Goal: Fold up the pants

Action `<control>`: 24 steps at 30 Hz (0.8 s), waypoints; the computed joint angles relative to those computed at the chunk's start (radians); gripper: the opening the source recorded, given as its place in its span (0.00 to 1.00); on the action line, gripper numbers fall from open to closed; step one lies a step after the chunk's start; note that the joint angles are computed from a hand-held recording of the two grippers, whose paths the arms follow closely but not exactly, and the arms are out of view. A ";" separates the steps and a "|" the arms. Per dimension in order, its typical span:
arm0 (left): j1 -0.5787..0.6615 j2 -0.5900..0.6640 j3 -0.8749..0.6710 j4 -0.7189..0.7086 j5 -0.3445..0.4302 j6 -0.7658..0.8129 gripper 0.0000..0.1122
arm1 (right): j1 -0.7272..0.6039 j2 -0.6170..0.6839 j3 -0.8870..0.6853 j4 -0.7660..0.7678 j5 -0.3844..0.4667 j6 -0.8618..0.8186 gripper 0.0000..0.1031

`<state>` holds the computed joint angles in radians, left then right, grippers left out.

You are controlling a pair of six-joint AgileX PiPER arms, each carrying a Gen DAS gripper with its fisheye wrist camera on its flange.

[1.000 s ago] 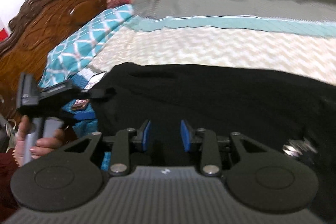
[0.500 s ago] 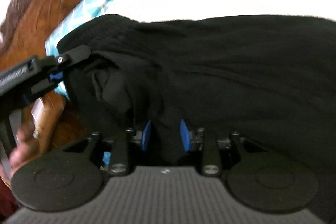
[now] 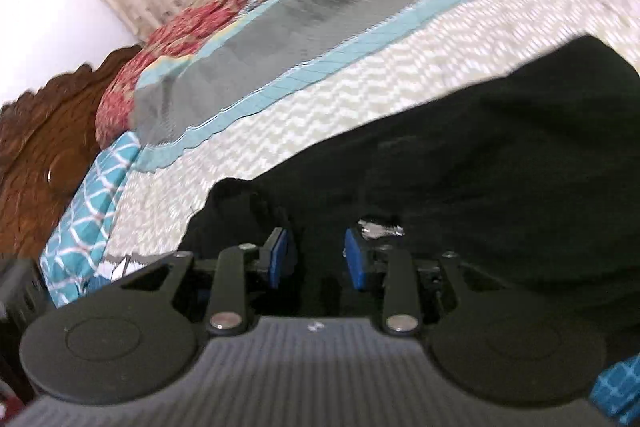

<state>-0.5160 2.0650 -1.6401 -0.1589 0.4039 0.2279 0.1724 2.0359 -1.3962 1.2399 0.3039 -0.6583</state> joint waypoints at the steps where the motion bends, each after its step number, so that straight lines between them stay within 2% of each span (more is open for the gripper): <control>1: -0.005 -0.031 0.048 -0.018 -0.028 0.043 0.51 | -0.004 0.000 0.006 0.044 0.009 -0.042 0.35; 2: 0.000 -0.068 0.082 -0.076 -0.038 0.117 0.55 | -0.004 0.005 -0.001 0.068 0.016 -0.070 0.36; 3: 0.017 -0.107 0.108 -0.174 -0.024 0.213 0.55 | 0.000 0.005 -0.005 0.098 0.026 -0.106 0.44; 4: 0.044 -0.144 0.125 -0.274 0.009 0.312 0.56 | 0.003 0.014 -0.020 0.126 0.040 -0.139 0.52; 6: 0.113 -0.204 0.161 -0.474 0.067 0.478 0.57 | 0.004 0.039 -0.060 0.145 0.076 -0.177 0.56; 8: 0.195 -0.258 0.215 -0.674 0.083 0.621 0.68 | 0.002 0.072 -0.129 0.071 0.114 -0.120 0.60; 9: 0.233 -0.271 0.244 -0.761 0.074 0.666 0.69 | 0.008 0.098 -0.178 0.011 0.131 -0.060 0.66; 10: 0.263 -0.283 0.264 -0.809 0.062 0.671 0.68 | 0.013 0.136 -0.241 -0.051 0.162 0.005 0.73; 11: 0.300 -0.285 0.268 -0.821 0.062 0.636 0.65 | 0.015 0.163 -0.283 -0.090 0.187 0.044 0.76; 13: 0.343 -0.261 0.239 -0.744 0.063 0.474 0.59 | 0.031 0.233 -0.399 -0.235 0.227 0.190 0.79; 15: 0.382 -0.225 0.203 -0.705 0.092 0.358 0.53 | 0.041 0.308 -0.523 -0.358 0.305 0.336 0.79; 16: 0.395 -0.214 0.197 -0.717 0.101 0.347 0.52 | 0.047 0.338 -0.570 -0.382 0.342 0.372 0.70; 17: 0.400 -0.201 0.186 -0.711 0.102 0.327 0.51 | 0.059 0.344 -0.585 -0.413 0.350 0.391 0.56; 18: 0.397 -0.186 0.170 -0.683 0.099 0.294 0.51 | 0.078 0.329 -0.566 -0.456 0.322 0.384 0.31; 19: 0.396 -0.178 0.166 -0.670 0.093 0.286 0.51 | 0.088 0.288 -0.510 -0.459 0.278 0.348 0.25; 22: 0.378 -0.142 0.120 -0.647 0.099 0.272 0.51 | 0.115 0.147 -0.303 -0.363 0.080 0.167 0.22; 24: 0.355 -0.098 0.056 -0.601 0.101 0.235 0.51 | 0.132 0.083 -0.206 -0.442 -0.034 0.203 0.23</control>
<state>-0.1612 1.9675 -1.5844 -0.7599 0.5045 0.4629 0.3040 2.1186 -1.6018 0.7975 0.2696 -0.4554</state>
